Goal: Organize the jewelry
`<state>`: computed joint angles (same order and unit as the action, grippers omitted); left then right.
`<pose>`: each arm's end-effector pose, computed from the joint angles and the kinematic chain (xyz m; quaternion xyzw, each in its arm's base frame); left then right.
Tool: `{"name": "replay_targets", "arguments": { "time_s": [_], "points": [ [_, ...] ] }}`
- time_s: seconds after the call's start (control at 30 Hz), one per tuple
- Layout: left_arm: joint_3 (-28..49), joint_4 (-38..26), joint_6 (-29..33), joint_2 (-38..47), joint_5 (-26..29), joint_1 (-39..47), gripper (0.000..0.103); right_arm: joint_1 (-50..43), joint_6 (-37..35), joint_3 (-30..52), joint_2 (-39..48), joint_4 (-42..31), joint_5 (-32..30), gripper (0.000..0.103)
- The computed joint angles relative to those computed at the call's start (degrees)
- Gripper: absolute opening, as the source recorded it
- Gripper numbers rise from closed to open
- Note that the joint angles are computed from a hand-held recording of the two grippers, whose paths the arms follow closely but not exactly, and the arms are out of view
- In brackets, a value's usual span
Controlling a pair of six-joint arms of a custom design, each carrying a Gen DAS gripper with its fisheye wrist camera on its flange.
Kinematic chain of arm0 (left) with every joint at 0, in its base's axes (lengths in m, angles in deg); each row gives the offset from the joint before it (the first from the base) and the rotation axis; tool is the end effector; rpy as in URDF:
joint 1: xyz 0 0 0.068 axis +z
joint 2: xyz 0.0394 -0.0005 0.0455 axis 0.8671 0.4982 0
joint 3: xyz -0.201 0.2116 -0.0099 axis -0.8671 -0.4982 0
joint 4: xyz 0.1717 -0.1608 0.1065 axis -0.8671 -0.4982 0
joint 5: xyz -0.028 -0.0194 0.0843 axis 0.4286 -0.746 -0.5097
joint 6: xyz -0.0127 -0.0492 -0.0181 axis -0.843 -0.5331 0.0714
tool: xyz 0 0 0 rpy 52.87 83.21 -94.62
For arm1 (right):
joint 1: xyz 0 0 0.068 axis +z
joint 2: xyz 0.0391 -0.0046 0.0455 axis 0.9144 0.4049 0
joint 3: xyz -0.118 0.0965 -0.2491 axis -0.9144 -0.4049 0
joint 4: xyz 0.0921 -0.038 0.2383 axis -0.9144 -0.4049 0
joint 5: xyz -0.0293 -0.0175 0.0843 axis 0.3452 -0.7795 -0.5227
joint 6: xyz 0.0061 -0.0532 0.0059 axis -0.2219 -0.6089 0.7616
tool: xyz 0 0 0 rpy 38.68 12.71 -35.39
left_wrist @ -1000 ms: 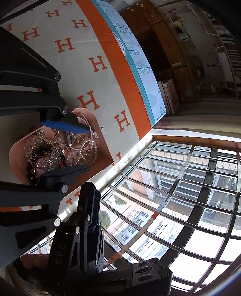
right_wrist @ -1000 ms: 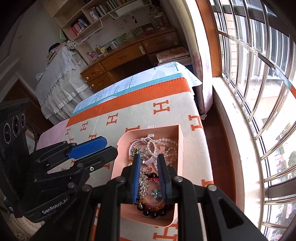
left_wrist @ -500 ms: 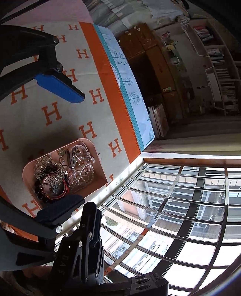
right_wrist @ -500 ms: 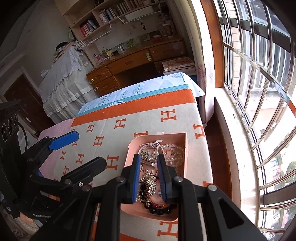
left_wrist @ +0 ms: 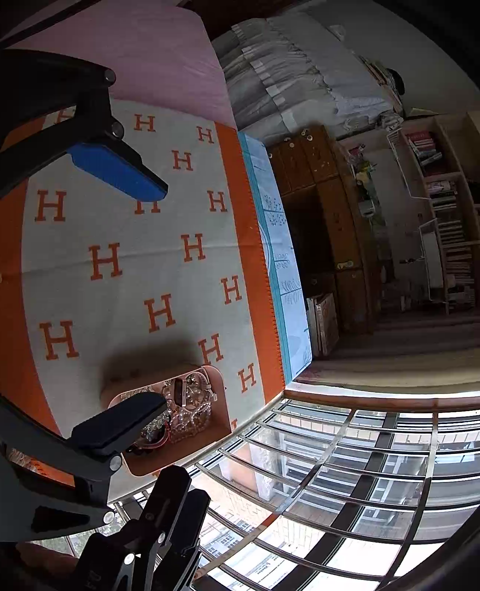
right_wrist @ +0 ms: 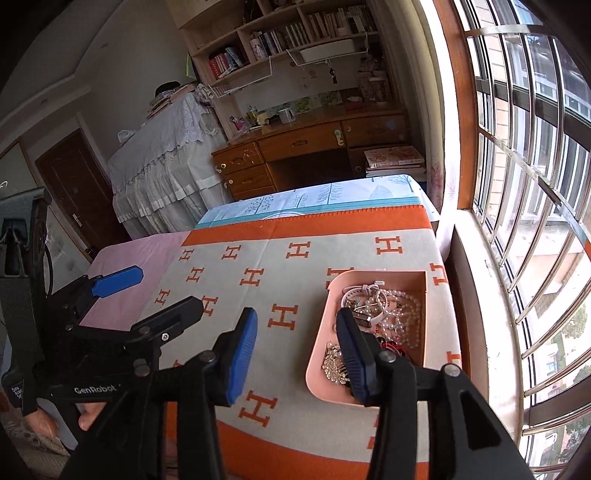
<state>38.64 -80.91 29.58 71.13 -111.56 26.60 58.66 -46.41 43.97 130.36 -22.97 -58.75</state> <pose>0.1989 -0.1129 0.2619 0.0046 0.9289 0.0444 0.3677 0.2270 -0.0107 0.2408 -0.1321 0.9007 0.2003 0.3621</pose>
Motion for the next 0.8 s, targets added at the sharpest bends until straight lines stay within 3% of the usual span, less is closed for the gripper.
{"name": "replay_targets", "arguments": {
  "time_s": [0.1,0.23,0.4,0.57,0.8],
  "points": [
    [0.4,-6.1,-4.8,-1.2,-5.7,-2.7,0.102,0.2,1.5,-2.0,-4.5,-0.3,-1.0,0.059],
    [-1.3,-8.7,-9.1,-5.6,-10.4,-7.1,0.102,2.0,3.0,-4.5,-9.8,-0.2,-0.4,0.064],
    [-2.3,-9.5,-12.3,-9.8,-11.7,-9.8,0.102,6.4,5.2,-7.0,-15.1,0.0,3.6,0.064],
    [-3.7,-9.6,-13.5,-12.7,-9.4,-9.2,0.102,8.8,7.1,-8.3,-18.9,0.6,7.1,0.065],
    [-4.9,-9.7,-15.3,-13.5,-10.1,-9.9,0.102,9.7,8.6,-9.6,-20.0,1.1,7.1,0.065]
  ]
}}
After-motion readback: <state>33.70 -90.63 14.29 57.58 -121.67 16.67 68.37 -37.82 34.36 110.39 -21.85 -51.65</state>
